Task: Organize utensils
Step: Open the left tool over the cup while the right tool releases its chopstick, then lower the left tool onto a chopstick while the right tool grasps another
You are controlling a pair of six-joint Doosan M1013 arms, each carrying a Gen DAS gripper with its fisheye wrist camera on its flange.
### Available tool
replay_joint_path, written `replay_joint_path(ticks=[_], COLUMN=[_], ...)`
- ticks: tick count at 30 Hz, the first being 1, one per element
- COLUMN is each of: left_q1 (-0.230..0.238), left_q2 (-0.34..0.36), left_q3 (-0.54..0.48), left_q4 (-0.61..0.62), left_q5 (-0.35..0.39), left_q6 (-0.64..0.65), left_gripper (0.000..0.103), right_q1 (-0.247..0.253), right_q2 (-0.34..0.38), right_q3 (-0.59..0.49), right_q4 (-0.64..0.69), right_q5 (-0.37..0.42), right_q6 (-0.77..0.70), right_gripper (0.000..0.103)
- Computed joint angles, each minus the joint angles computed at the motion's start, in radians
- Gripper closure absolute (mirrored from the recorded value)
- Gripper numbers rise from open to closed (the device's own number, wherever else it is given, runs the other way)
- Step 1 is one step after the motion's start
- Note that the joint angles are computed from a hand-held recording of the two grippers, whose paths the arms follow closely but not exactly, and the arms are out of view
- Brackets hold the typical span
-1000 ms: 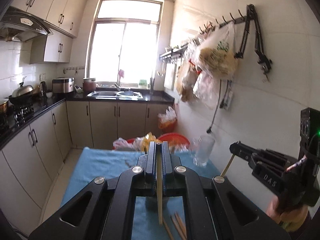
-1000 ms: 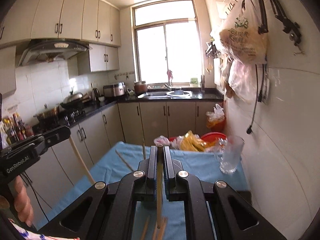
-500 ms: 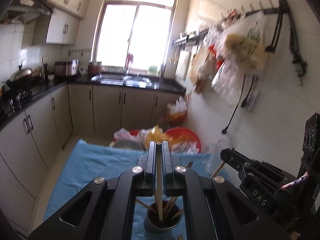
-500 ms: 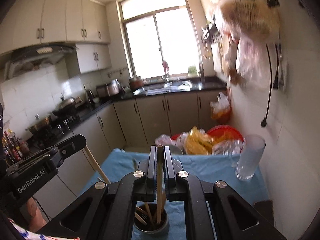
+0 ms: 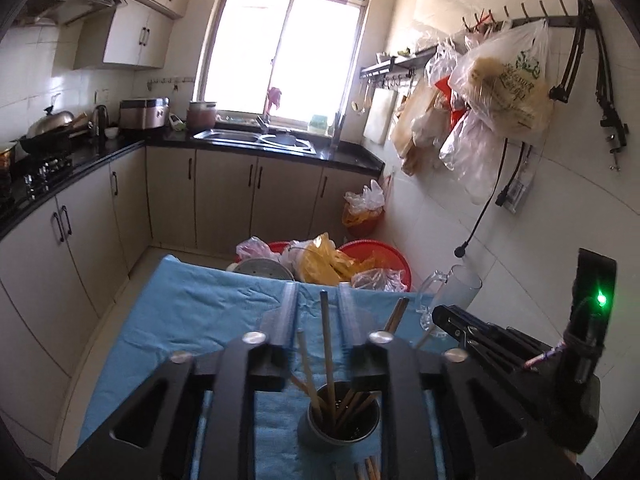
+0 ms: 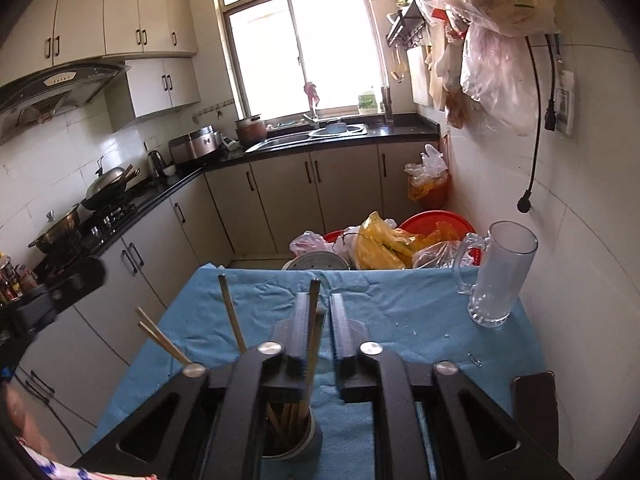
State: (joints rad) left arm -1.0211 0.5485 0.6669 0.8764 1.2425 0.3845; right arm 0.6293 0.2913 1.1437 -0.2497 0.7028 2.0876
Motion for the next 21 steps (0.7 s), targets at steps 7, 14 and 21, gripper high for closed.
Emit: replay_joint_path(ticks=[7, 14, 21], left_q1=[-0.056, -0.126, -0.117], left_q2=[-0.096, -0.195, -0.191], left_q3=[0.143, 0.349, 0.463], left_q4=[0.09, 0.144, -0.087], left_q5=[-0.009, 0.002, -0.034], left_q6=[-0.111, -0.27, -0.29], left_gripper=[0.068, 0.061, 0.061], right_q1=[0.009, 0.024, 0.047], right_q2=[-0.079, -0.15, -0.142], right_q3=[0.081, 0.246, 0.389], right_q4=[-0.053, 0.034, 0.17], right_q5=[-0.038, 0.018, 0.108], right_q6=[0.052, -0.075, -0.244], right_gripper=[0.06, 0.048, 0.075])
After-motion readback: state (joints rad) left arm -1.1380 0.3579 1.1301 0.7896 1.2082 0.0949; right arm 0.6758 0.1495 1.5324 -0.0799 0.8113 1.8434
